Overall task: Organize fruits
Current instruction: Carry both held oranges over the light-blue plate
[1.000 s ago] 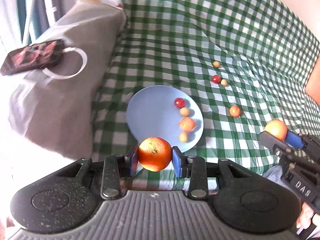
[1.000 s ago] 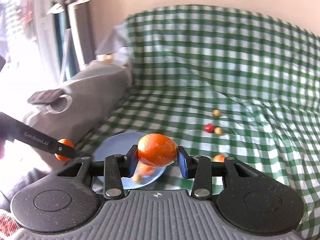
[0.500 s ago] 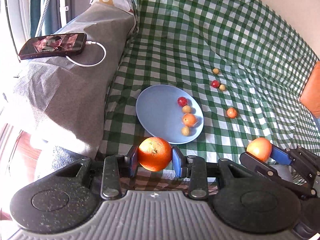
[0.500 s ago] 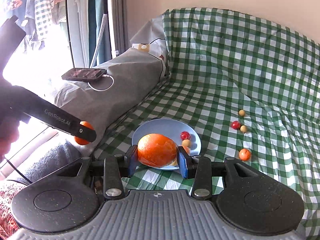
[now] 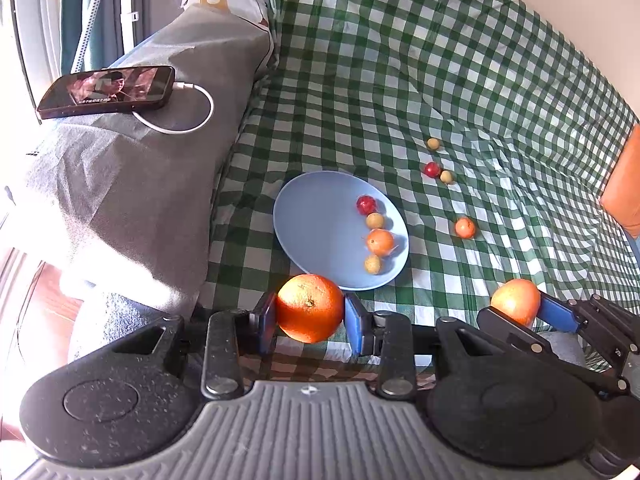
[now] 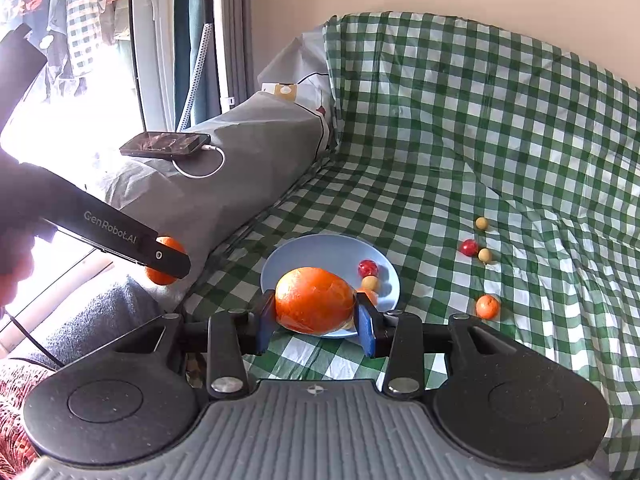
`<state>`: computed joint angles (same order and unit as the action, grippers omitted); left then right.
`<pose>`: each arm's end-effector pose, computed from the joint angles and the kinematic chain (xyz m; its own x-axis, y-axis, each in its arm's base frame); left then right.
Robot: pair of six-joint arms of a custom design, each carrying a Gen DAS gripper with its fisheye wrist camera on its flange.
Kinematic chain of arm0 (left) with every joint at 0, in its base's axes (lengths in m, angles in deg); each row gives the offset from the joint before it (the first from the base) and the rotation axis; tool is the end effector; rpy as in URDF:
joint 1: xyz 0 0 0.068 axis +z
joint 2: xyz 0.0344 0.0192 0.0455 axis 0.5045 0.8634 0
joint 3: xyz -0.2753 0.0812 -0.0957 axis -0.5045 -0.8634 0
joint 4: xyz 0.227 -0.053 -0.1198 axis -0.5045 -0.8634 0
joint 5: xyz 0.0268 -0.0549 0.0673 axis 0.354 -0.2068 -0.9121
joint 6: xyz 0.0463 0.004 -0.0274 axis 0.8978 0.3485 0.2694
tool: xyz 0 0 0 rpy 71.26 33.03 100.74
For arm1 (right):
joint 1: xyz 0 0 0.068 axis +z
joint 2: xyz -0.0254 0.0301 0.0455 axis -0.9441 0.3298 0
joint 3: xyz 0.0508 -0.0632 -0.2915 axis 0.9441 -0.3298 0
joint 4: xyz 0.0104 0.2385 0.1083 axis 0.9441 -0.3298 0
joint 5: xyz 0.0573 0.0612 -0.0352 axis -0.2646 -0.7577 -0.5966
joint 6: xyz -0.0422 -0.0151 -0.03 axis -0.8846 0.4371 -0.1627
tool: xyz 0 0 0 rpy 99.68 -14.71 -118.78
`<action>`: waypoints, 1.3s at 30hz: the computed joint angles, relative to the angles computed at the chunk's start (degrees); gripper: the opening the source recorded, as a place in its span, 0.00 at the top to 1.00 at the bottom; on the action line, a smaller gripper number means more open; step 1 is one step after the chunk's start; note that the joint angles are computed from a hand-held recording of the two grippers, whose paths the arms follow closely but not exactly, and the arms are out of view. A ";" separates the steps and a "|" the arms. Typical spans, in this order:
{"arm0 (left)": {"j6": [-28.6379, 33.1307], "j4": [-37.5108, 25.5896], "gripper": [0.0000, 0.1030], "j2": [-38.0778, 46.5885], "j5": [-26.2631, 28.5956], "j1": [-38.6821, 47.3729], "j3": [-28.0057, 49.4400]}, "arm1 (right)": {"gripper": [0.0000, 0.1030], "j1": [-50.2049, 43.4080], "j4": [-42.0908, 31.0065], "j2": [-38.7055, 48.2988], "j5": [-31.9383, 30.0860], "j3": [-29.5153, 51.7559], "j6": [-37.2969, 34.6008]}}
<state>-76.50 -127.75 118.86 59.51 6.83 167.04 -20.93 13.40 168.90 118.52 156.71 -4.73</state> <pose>0.3372 -0.1535 0.4002 -0.7733 0.2937 -0.5619 0.4572 0.8723 -0.1734 0.2204 0.2253 0.3855 -0.5862 0.1767 -0.7907 0.1529 0.9825 0.1062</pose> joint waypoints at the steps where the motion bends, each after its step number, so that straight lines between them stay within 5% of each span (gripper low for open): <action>1: -0.05 0.00 0.61 0.09 -0.05 0.00 0.00 | 0.59 -0.10 0.07 -0.03 -0.16 -0.11 -0.04; 25: -0.21 -1.24 0.61 4.85 -0.53 -0.08 3.72 | 0.59 -4.94 2.78 0.78 -5.87 -1.32 -3.53; 39: -2.00 -4.92 0.61 17.83 -0.05 -1.54 20.45 | 0.59 -12.30 7.66 3.28 -10.23 -2.60 -7.74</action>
